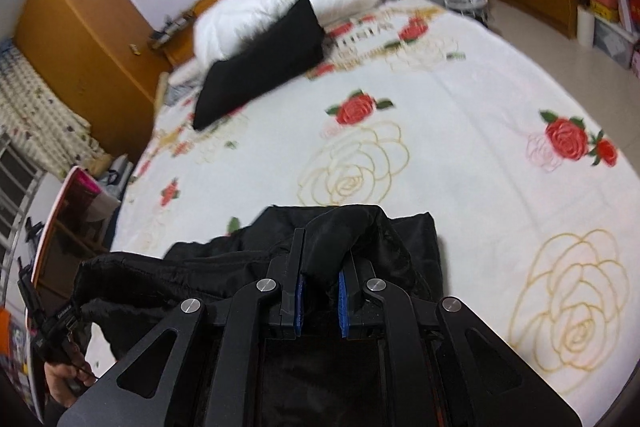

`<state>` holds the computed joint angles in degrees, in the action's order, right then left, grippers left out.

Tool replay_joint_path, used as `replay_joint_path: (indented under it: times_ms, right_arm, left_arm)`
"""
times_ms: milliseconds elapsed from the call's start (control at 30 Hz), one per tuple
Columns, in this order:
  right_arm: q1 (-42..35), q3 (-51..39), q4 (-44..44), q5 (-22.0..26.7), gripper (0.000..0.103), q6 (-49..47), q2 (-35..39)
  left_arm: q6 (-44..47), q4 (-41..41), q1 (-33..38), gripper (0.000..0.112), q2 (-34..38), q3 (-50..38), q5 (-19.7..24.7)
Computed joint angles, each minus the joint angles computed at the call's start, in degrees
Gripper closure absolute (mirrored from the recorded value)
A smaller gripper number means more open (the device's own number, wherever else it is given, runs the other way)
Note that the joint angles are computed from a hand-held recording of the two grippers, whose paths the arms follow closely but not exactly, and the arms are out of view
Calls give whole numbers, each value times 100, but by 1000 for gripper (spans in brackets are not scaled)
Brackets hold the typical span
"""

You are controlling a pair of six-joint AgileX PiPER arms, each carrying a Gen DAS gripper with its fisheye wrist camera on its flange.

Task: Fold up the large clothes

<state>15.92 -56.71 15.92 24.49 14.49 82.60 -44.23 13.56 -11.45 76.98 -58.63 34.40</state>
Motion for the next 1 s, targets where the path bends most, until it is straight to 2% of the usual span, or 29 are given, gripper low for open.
replay_joint_path:
  times_ms: [167, 333, 400, 533, 733, 800, 867, 933, 967, 1000]
  right_arm:
    - [4, -431, -14, -141, 88, -79, 951]
    - [-47, -389, 438, -383, 83, -630, 1261]
    - [-70, -300, 657, -447, 82, -886, 1190]
    - [-202, -132, 1345, -328, 75, -1711, 739]
    - [-442, -27, 2364, 51, 67, -3125, 234]
    - [-533, -52, 2691, 210, 65, -3472, 268]
    - [-804, -89, 3465, 640, 57, -4169, 422]
    - [-1163, -148, 4194, 1201, 48, -4721, 689]
    - [-1259, -156, 4311, 1301, 32, -4695, 772]
    - [-1261, -146, 4230, 1255, 26, -4603, 753]
  left_arm:
    - [6, 151, 29, 95, 795, -150, -325]
    - [-81, 350, -36, 90, 1063, -109, -596]
    - [189, 59, 49, 89, 1067, -147, -630]
    - [1405, -1152, 380, 82, 843, -246, -426]
    - [2844, -2522, 826, 56, 160, -105, -435]
    - [3124, -2794, 918, 41, 33, -71, -443]
    - [2832, -2384, 864, 26, -92, -4, -614]
    - [2971, -2451, 932, 23, -106, -16, -641]
    - [3061, -2524, 973, 23, -73, -56, -588]
    - [3098, -2521, 986, 23, -61, -61, -578]
